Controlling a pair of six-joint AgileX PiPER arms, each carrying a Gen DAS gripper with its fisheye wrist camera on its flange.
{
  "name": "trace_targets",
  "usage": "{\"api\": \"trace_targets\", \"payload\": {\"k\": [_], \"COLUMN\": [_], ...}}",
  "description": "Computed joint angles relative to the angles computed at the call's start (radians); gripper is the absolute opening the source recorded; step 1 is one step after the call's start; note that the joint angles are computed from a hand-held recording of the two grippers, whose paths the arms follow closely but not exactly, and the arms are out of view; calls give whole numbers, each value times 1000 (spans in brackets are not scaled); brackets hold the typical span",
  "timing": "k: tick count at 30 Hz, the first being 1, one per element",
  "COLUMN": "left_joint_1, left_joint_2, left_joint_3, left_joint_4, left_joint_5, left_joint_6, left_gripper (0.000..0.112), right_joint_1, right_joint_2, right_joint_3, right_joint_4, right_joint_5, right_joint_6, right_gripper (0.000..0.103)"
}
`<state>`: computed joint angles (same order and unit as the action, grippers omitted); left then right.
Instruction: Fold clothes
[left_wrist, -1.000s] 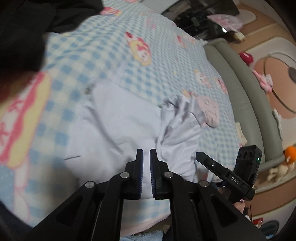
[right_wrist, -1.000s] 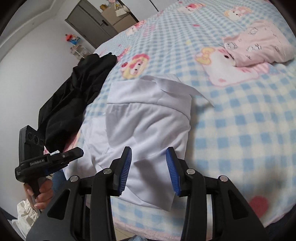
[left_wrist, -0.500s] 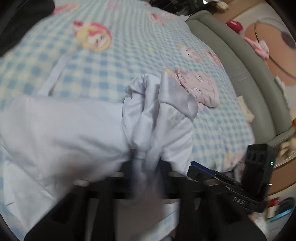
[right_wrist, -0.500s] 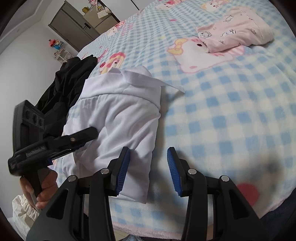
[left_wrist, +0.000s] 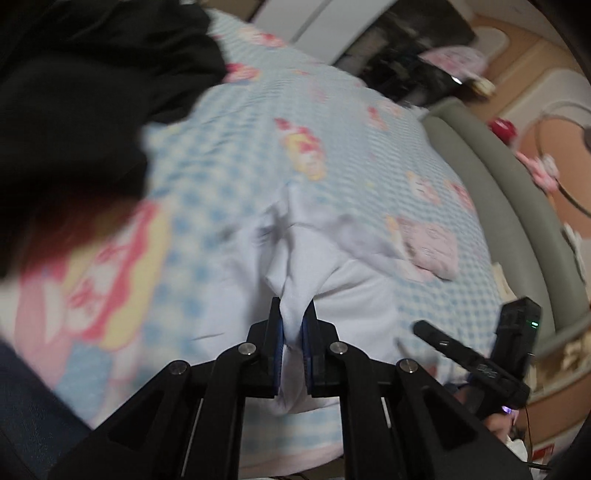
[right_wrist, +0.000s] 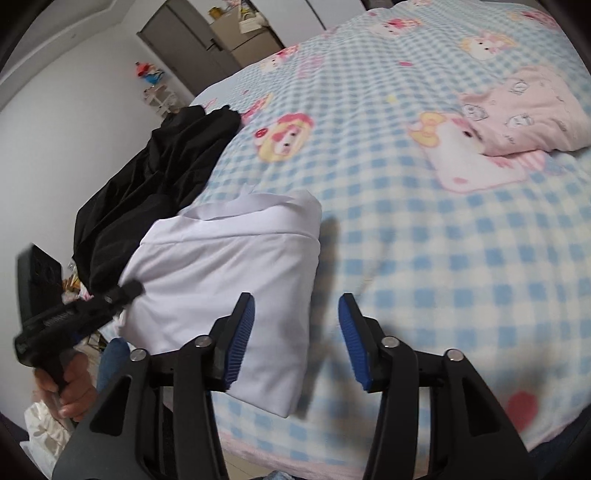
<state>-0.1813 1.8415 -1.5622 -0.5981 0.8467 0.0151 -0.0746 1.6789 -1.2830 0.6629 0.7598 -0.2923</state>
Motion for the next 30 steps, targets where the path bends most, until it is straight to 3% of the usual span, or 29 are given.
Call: {"api": "trace_targets", "payload": {"k": [3,5,7,12,15,17,19,21,23,30], "left_joint_1": [20,14,16,51,24,9,-16,-29,-43,-44], "left_joint_2": [63,56,28,-15,-16,-10,-1,-2,-30,-108], "left_joint_3": [-11,0,32,195,203,183,163,157,165,182], "left_joint_4": [-8,8,20,-165,-142,-130,-69,-55,-32,-27], "left_joint_5": [48,37,12,-34,-58,-57,-52,-35,-43,-22], "left_joint_6": [-19,-23,-31,81,83,83,43,41,49,91], "left_gripper": [13,16,42,44,39,30,22,19,16,14], "right_joint_1": [37,57,60,20,14,28,51,50,35,30], "right_joint_2": [23,34,36,63,78,98,114,89,62,-122], "right_joint_3": [-4,3,17,41,58,54,58,101,131,213], "right_joint_4": [-42,-63,-85,28,143,168,135,128,147,108], "right_joint_5": [1,1,-5,26,32,39,24,-13,-21,-25], "right_joint_6": [42,61,77,-15,-126,-169,-184,-197,-211,-207], "right_gripper": [53,53,53,55,58,60,49,24,10,5]}}
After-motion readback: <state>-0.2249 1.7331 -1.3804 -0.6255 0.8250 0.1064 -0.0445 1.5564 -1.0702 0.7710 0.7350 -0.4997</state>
